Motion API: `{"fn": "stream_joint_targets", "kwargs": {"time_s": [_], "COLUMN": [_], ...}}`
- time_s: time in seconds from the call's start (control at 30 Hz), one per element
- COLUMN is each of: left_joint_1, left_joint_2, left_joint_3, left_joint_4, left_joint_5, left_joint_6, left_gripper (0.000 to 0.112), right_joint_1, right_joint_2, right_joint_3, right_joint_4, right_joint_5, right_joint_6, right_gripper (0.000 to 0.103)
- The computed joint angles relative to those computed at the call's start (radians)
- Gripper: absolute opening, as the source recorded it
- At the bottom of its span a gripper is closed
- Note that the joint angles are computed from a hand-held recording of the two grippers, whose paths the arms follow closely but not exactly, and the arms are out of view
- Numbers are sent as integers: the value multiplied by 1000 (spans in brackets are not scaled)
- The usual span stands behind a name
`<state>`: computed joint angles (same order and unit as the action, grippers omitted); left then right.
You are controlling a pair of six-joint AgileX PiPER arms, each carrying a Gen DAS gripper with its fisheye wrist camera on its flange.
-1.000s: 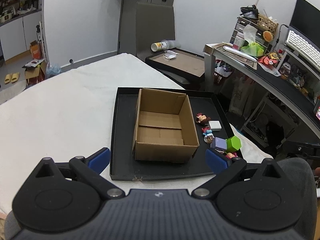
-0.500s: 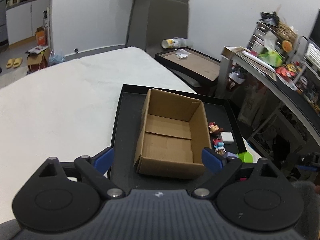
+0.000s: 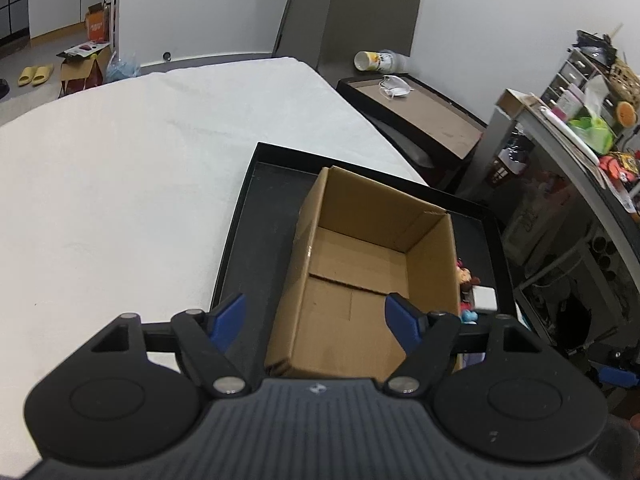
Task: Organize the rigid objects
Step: 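Move the right tool down onto the green hexagonal block while the left tool steadies the box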
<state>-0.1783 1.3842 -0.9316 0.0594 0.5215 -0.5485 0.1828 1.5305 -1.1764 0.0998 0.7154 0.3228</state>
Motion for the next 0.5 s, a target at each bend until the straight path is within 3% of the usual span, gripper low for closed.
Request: {"fn": "stream_joint_targets", "kwargs": {"time_s": [0.1, 0.23, 0.4, 0.5], "left_joint_1": [36, 34, 93, 95], "left_joint_2": [34, 54, 106, 132], "left_joint_3": [14, 46, 67, 56], "left_joint_4": [-70, 20, -267, -284], "left_joint_5": [-44, -97, -133, -140], "left_joint_6": [71, -16, 277, 311], "left_gripper": [72, 72, 68, 67], "right_joint_1": [-6, 9, 12, -15], "right_joint_2": [67, 160, 257, 301], "right_joint_3": [-52, -132, -204, -223], "right_joint_4": [-11, -56, -82, -49], "right_joint_5": [17, 72, 115, 130], "right_joint_6": [13, 32, 84, 140], "right_gripper": [85, 84, 84, 84]}}
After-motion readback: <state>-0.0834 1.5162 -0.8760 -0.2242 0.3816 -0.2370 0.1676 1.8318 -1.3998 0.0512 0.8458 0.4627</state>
